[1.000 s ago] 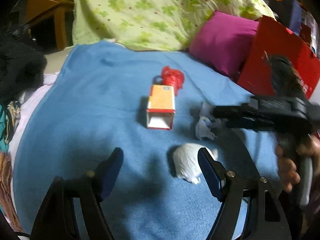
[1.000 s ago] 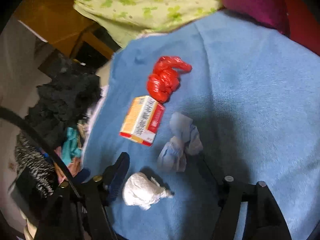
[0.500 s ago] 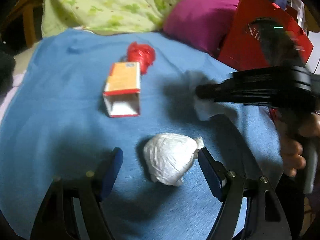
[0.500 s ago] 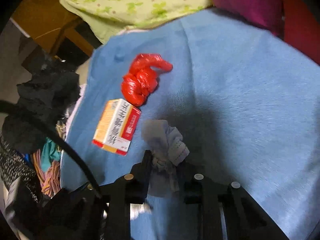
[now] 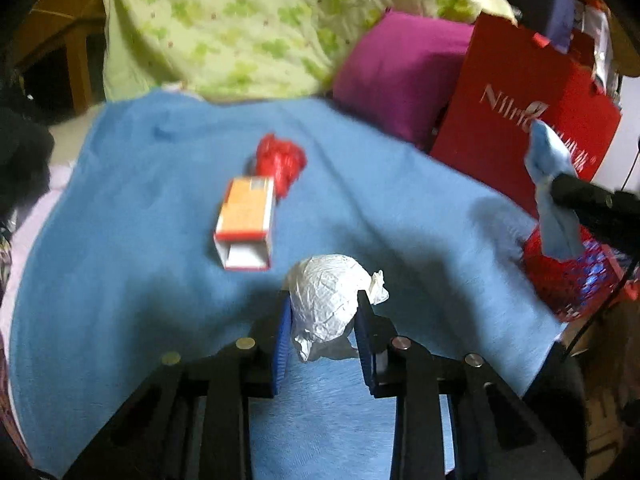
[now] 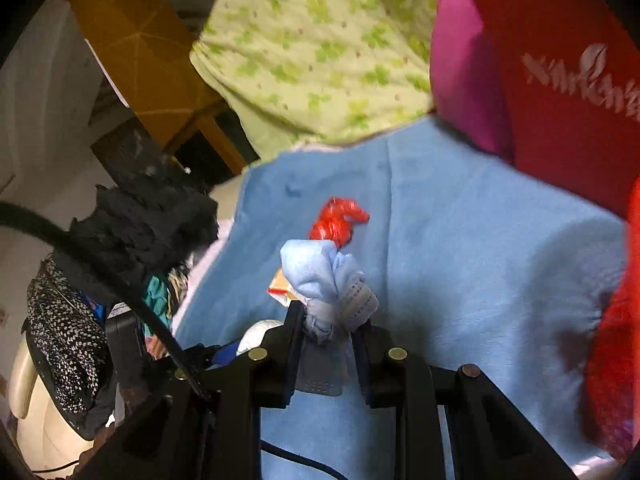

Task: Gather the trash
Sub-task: 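Grasp the white tissue with the left gripper while the right grasps the light-blue cloth, then carry the white tissue and light-blue cloth to the red mesh basket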

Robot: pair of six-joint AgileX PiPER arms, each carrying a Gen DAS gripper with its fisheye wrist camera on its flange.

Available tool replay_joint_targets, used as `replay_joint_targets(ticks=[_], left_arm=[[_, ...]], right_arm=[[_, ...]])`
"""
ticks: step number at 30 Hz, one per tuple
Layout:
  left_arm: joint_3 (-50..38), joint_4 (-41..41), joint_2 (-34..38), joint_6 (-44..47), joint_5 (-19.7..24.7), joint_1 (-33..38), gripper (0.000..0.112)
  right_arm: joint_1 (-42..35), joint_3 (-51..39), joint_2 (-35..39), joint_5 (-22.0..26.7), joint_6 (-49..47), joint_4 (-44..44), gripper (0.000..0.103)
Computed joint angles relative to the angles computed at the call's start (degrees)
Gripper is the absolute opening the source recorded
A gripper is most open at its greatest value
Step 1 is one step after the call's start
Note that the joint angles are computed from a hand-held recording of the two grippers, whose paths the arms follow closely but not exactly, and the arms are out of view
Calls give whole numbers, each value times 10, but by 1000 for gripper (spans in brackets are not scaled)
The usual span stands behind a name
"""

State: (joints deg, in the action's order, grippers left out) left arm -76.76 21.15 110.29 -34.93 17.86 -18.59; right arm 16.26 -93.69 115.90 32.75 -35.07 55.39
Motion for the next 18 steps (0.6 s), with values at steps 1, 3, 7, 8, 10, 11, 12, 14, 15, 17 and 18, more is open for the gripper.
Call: replay_joint_targets(ticks=[1,3,7,8,10,11,12,14,15,17,18], left_arm=[[4,37,-16,-37,6,-10,32],[9,104,-41,-101,16,-27,32],[-10,201,-73,-188,50,-71,32],[-20,220,-74,-201,61,-82,32],[-31,271,-87,-241,86,-113,32],[-38,288,-91,-253,101,-127,32],[-48,307,-93,-267,118,-142,32],[-68,336,-93,-286,153,-169,32],[-78,344,-93,-290,168,-181,32],[-98,352,-92,-291,197,-204,32],[-111,355,-89,-288,216,-215,32]], right_arm=[[-3,16,-16,-5,-12,11,25],[-21,64,-60,-10,-53,43,25],[-47,140,-138,-28,-113,88,25],[-57,158,-158,-27,-132,104,25],[-79,187,-194,-18,-157,124,25],[-87,195,-206,-16,-164,129,25],[-97,211,-227,-15,-177,138,25],[-114,231,-258,-8,-188,142,25],[-120,234,-265,-4,-191,143,25],[-138,249,-290,9,-202,151,25],[-146,254,-301,14,-203,150,25]])
